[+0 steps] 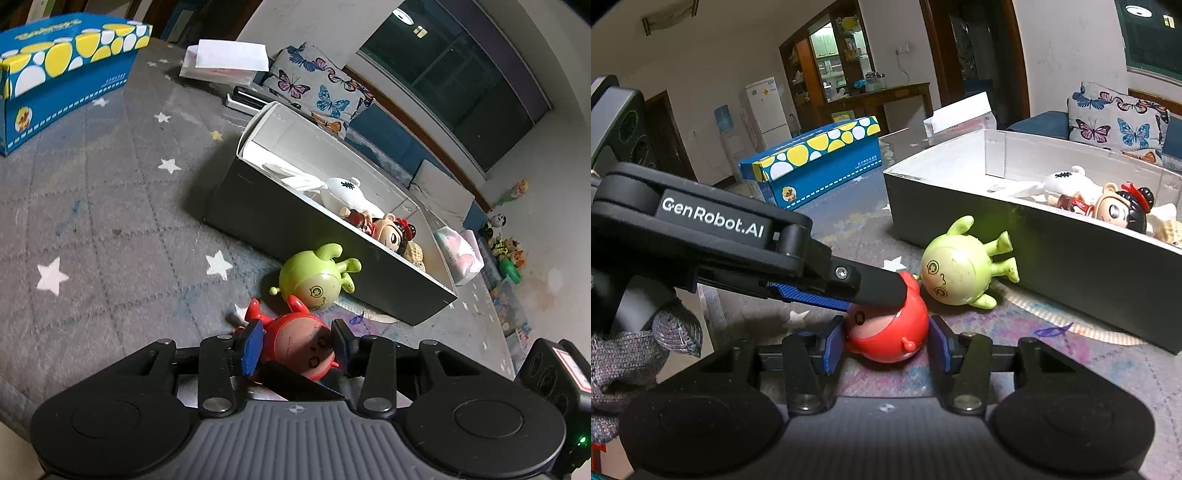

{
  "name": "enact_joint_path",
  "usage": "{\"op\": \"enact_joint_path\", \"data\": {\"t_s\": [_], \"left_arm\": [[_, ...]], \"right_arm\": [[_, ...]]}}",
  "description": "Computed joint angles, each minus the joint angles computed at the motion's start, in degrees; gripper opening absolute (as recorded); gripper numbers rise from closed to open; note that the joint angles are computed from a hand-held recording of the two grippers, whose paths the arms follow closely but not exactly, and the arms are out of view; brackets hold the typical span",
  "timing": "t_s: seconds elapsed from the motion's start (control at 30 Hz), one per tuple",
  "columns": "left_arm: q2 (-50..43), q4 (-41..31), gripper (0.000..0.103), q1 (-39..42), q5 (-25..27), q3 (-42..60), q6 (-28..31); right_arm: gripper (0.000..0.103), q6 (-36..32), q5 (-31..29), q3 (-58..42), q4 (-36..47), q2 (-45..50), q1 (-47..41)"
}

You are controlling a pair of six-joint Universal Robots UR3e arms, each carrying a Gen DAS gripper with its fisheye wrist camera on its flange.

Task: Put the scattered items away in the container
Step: 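Lift the red toy and carry it over the box with the right tool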

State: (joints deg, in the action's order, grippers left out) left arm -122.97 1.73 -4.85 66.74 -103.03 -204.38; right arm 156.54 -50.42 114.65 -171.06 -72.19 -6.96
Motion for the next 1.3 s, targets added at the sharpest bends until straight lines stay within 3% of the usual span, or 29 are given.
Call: {"op": "enact_joint_path", "data": {"t_s": [0.37,0.63,1.03,1.3], "left_arm": [[4.65,0.15,0.043,-1.2,1.04,-2.28,-0.51],[5.09,-1.57,0.043,-2.01,1.6,3.63,-0.18],[-3.66,-8.69,0.043,-1.33,-0.32,23.4,0.87],[-16.75,-19.22,0.043,-0.02,-2.34,46.21,2.21]], "right_arm": [[0.049,-2.06,2.01,3.91,0.3,-5.95,-1.93],[0.049,-0.31,3.54,-0.09,-0.12,-7.18,-3.16],[0.049,3.51,0.53,-16.39,0.52,1.08,-1.65],[0.049,6.99,-3.71,-36.25,8.05,13.18,0.83]]}}
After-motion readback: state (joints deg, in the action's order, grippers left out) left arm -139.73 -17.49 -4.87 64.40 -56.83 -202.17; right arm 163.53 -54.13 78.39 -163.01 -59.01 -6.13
